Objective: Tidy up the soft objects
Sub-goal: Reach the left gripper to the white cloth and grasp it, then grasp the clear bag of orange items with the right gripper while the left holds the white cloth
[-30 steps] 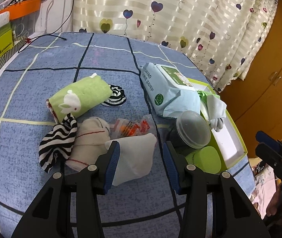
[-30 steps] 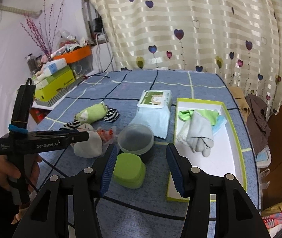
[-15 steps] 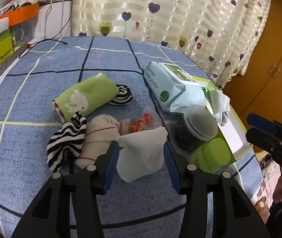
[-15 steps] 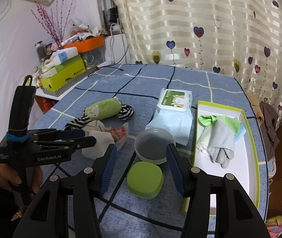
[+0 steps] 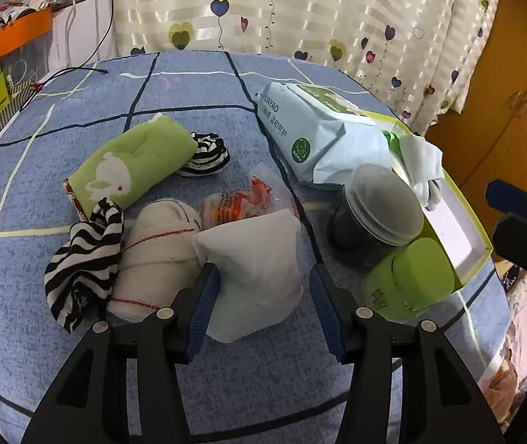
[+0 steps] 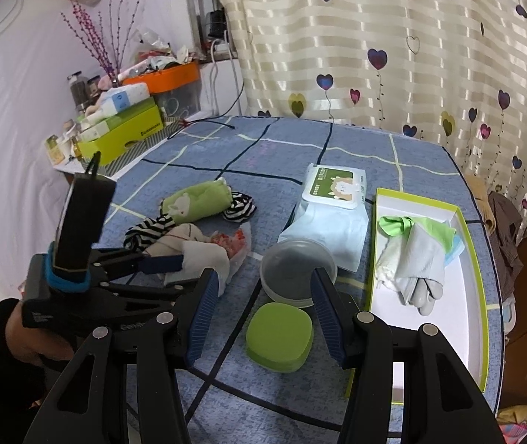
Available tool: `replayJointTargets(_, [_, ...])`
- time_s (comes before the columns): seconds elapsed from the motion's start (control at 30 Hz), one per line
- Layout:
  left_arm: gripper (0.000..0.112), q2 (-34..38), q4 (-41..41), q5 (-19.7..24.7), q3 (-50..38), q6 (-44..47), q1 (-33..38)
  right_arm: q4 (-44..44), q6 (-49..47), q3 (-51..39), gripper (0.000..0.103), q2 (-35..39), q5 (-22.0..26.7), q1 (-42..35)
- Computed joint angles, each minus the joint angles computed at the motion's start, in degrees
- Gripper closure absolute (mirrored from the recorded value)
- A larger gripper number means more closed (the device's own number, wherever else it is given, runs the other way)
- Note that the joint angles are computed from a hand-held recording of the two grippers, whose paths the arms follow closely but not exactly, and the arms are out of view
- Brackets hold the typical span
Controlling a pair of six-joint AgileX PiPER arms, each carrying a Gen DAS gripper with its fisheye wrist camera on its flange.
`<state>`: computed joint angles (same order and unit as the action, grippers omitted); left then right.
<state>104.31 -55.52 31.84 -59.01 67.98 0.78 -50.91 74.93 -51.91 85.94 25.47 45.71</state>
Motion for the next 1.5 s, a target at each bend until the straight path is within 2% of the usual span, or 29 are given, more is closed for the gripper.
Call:
replayJointTargets(0.03, [0.074, -0.1, 0.0, -0.7, 0.2, -0.1, -0.1, -0.2, 0.2, 0.0, 0.052, 0.0, 0.2, 0.2])
replayJointTargets(0.2, [0.088, -0.1, -1.8, 1.1, 0.3, 2.2, 1.6, -0.2, 0.3, -0.1, 0.052, 0.0, 0.6, 0.5])
replayJointTargets(0.27, [0.094, -0.7, -3.3, 4.0, 0.5, 4.0, 3.0, -0.3, 0.5, -0.3, 0.052, 0.1, 0.8, 0.7])
replayJointTargets(0.57, [0.094, -5.5, -10.1, 13.3, 0.9, 9.8, 11.7, 1.9, -2.8, -4.1, 0.052, 1.7, 2.8, 1.1])
replayJointTargets(0.73, [0.094, -5.2, -12.5, 14.8, -1.0, 9.9, 16.8, 7.0, -10.1, -10.1, 0.052, 7.0, 2.5, 0.7])
replayJointTargets(0.87, [0.094, -3.0, -13.0, 15.5, -3.0, 9.8, 19.2, 14.2, -19.5, -17.5, 0.052, 13.9, 3.7, 0.0])
replayJointTargets(1.07, [0.094, 0.6, -13.5, 17.3, -5.7, 10.3, 21.3, 23.4, -31.8, -31.1, 0.052, 25.3, 10.2, -1.4])
replayJointTargets(1.5, [0.094, 6.4, -13.8, 20.2, -10.3, 10.5, 23.8, 33.8, -48.8, -58.1, 0.052, 44.3, 29.3, -4.9])
